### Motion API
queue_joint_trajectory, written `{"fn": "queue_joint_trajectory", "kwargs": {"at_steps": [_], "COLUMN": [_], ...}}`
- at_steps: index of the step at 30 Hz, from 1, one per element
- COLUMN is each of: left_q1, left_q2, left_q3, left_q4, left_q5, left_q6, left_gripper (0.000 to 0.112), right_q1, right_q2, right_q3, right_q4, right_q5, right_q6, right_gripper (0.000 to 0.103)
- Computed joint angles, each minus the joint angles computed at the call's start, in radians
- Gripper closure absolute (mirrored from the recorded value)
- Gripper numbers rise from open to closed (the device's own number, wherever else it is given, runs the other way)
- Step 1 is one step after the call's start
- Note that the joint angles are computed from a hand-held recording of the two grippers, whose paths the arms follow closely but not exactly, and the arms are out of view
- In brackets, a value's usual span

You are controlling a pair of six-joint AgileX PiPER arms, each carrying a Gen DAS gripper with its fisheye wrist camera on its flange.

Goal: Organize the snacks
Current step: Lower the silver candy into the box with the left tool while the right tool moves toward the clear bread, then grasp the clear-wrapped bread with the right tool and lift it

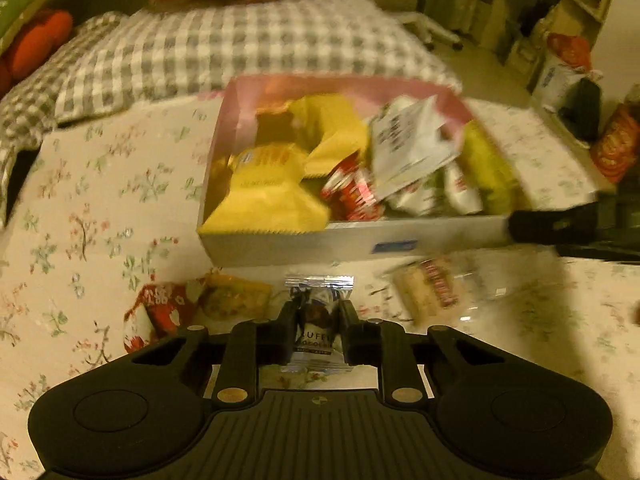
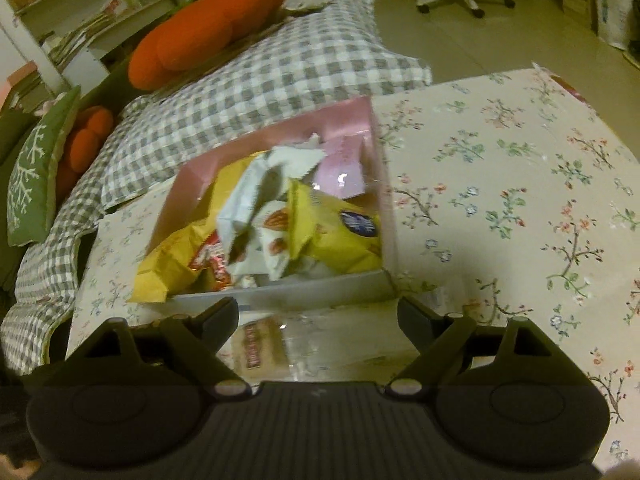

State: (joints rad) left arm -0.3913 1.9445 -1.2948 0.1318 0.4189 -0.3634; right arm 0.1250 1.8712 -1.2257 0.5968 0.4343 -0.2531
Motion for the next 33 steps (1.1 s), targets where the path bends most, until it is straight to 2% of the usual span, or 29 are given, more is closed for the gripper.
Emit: {"fn": "queue_joint_trajectory", "kwargs": {"at_steps": [2,6,11,15,16,18,19,20,24,27,33], "left_q1": [0.001,-0.005,-0.003,0.005,0.005,0.013,0.02,0.022,0.015,0.04,0.1], "left_q2": [-0.048,-0.076,0.02,0.088,0.09,0.071,0.05,0.03,-0.006,-0.035,-0.041], "left_q3": [0.01,-0.055,-0.222,-0.295,-0.291,-0.241,-0.199,-0.16,-0.061,0.02,0.138], "left_q4": [-0.032,0.071,0.201,0.237,0.249,0.205,0.175,0.184,0.29,0.206,-0.069], "left_q5": [-0.009,0.009,0.086,0.091,0.084,0.049,0.018,-0.001,-0.007,-0.046,-0.132], "left_q6": [0.049,-0.02,-0.116,-0.14,-0.157,-0.135,-0.115,-0.133,-0.255,-0.209,0.109], "left_gripper": [0.093,0.093,0.092,0.09,0.086,0.07,0.055,0.047,0.045,0.045,0.045], "right_q1": [-0.004,-0.022,-0.037,-0.039,-0.039,-0.043,-0.046,-0.048,-0.046,-0.051,-0.054], "right_q2": [-0.006,-0.019,-0.023,-0.014,-0.011,-0.009,-0.007,-0.004,0.002,0.008,0.009], "right_q3": [0.006,0.022,0.03,0.025,0.023,0.024,0.023,0.02,0.018,0.021,0.036], "right_q4": [-0.017,0.026,0.047,0.016,0.008,0.008,0.007,-0.002,-0.056,-0.058,-0.036], "right_q5": [-0.004,-0.003,0.003,0.013,0.018,0.028,0.034,0.04,0.05,0.055,0.032], "right_q6": [0.012,-0.021,-0.042,-0.026,-0.023,-0.033,-0.039,-0.035,-0.001,0.0,-0.053], "right_gripper": [0.018,0.018,0.017,0.017,0.017,0.017,0.017,0.017,0.017,0.017,0.016]}}
